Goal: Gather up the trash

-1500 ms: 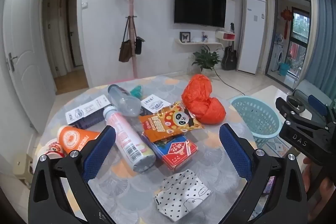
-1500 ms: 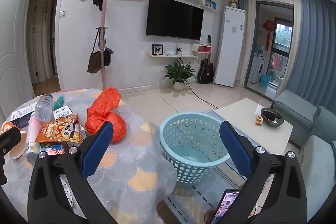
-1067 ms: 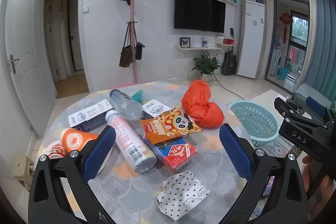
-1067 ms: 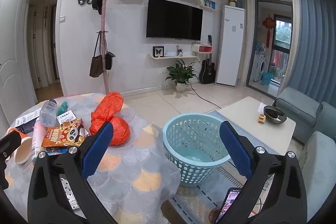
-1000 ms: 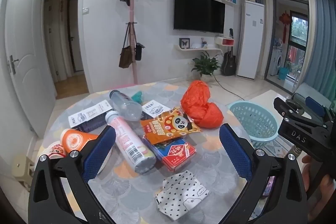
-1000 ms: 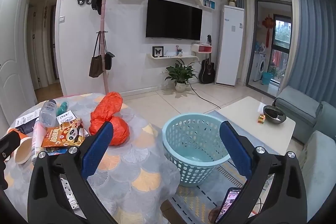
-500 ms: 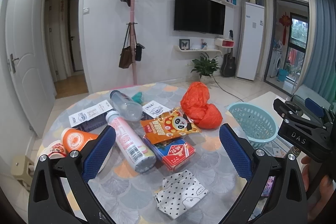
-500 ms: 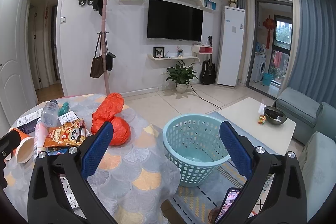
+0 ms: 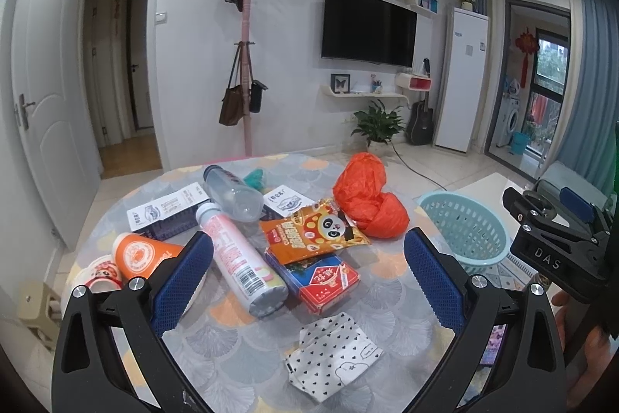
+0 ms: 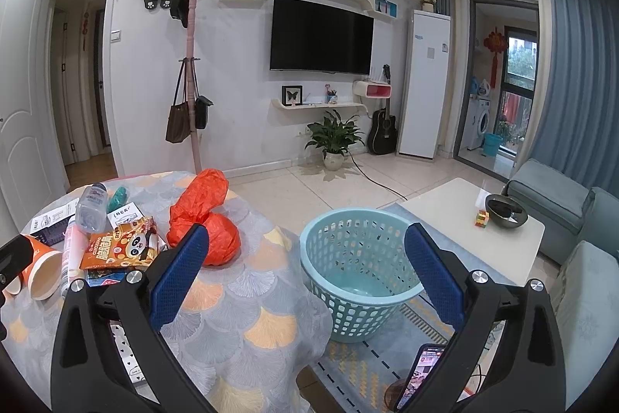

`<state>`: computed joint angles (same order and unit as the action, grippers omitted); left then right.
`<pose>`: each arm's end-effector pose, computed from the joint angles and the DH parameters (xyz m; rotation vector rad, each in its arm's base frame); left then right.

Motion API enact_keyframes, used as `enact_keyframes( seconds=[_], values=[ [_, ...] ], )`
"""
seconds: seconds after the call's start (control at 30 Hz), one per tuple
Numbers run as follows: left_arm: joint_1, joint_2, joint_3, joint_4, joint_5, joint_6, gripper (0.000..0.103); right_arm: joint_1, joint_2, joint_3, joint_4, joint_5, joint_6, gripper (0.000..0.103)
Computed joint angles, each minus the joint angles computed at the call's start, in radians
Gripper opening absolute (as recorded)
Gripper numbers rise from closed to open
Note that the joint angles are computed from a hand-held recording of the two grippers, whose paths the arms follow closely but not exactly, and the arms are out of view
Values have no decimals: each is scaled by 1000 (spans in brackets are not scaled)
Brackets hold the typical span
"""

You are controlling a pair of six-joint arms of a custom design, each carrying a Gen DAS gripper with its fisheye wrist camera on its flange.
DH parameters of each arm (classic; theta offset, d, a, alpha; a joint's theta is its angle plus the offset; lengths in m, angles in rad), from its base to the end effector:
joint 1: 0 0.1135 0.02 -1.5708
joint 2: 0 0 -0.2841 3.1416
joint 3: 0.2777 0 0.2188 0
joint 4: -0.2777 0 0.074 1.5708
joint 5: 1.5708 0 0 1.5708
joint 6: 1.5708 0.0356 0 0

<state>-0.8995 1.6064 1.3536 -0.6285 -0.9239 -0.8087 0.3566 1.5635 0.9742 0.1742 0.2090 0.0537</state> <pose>0.2148 -0.2247 0.3292 -0.2696 2.0386 0.1140 0.3079 0.1068 0.2866 -0.1642 1.9700 0.0595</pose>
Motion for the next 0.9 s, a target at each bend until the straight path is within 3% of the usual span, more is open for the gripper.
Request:
enact_keyframes(
  seconds=[0.47, 0.67, 0.83, 0.9],
  values=[
    [1, -12, -24, 22, 0, 5, 96, 9, -1, -15, 21, 8, -9, 96],
    [0, -24, -51, 37, 15, -9, 96, 22, -8, -21, 19, -7, -15, 87],
    [7, -61, -109, 18, 15, -54, 96, 47, 11, 6, -14, 0, -41, 60],
    [18, -89, -137, -20, 3, -94, 96, 60, 27, 35, -52, -22, -33, 54]
  ],
)
